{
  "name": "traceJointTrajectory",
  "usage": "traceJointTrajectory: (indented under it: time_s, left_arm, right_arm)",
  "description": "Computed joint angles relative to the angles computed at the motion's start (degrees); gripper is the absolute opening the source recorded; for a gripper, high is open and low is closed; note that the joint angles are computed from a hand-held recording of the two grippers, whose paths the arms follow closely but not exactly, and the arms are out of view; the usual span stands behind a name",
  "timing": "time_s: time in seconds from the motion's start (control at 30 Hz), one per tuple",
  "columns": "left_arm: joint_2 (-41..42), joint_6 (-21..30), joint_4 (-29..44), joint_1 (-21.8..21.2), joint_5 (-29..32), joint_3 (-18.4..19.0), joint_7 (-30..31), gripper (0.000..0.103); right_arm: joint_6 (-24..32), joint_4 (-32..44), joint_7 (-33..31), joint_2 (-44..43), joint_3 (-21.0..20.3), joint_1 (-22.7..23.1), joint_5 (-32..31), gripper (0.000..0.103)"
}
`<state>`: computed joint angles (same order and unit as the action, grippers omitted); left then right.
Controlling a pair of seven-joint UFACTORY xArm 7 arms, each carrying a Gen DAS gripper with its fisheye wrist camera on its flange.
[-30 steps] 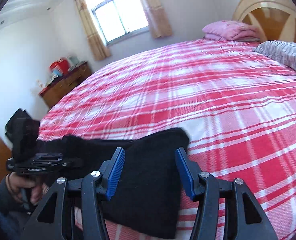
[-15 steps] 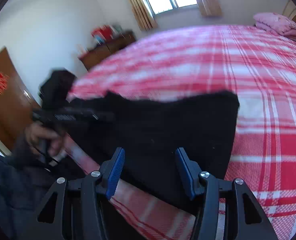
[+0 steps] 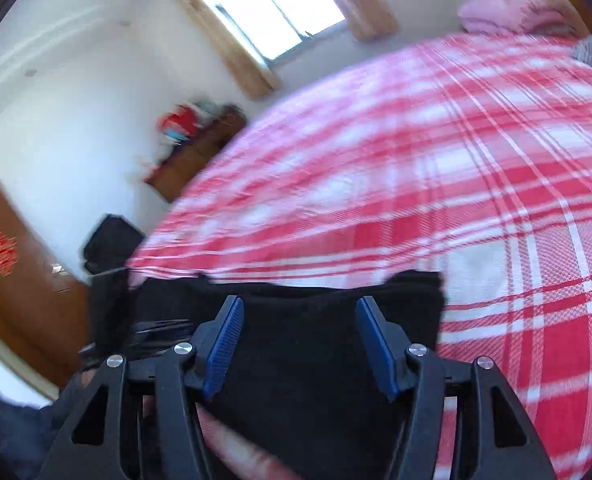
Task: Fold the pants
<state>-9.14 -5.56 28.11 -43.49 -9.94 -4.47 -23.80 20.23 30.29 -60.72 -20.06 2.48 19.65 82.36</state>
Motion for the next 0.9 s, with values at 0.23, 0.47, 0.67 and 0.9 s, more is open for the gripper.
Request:
traceJointTrajectory:
  time_s: [0.23,0.47,0.67,0.9]
  left_arm:
    - [-2.53,-0.11,-1.25,23.34,7.97,-20.77,-9.58,0.059]
    - [-2.71,-0.60,-1.97,26.64,11.68,-22.46,-14.30,0.069]
    - [-4.49,-0.79,-2.66,28.34,12.95,-22.97,-17.18,0.069]
    - [-7.97,2.45,-0.90,47.42,17.44,-39.01,-21.43,0.086]
  right_arm:
    - [-2.32,-3.89,4.97,-5.71,-0.11,-0.35,-6.55,0.060]
    - [16.47,-10.97,1.95,-17.38,-6.50,2.09,-20.13,0.061]
    - [14.54,-12.21,5.65,-15.55,-5.82,4.19,-26.73,0.061]
    - [9.21,-12.20,6.62,-15.00,-5.82,8.23,-24.11,0.061]
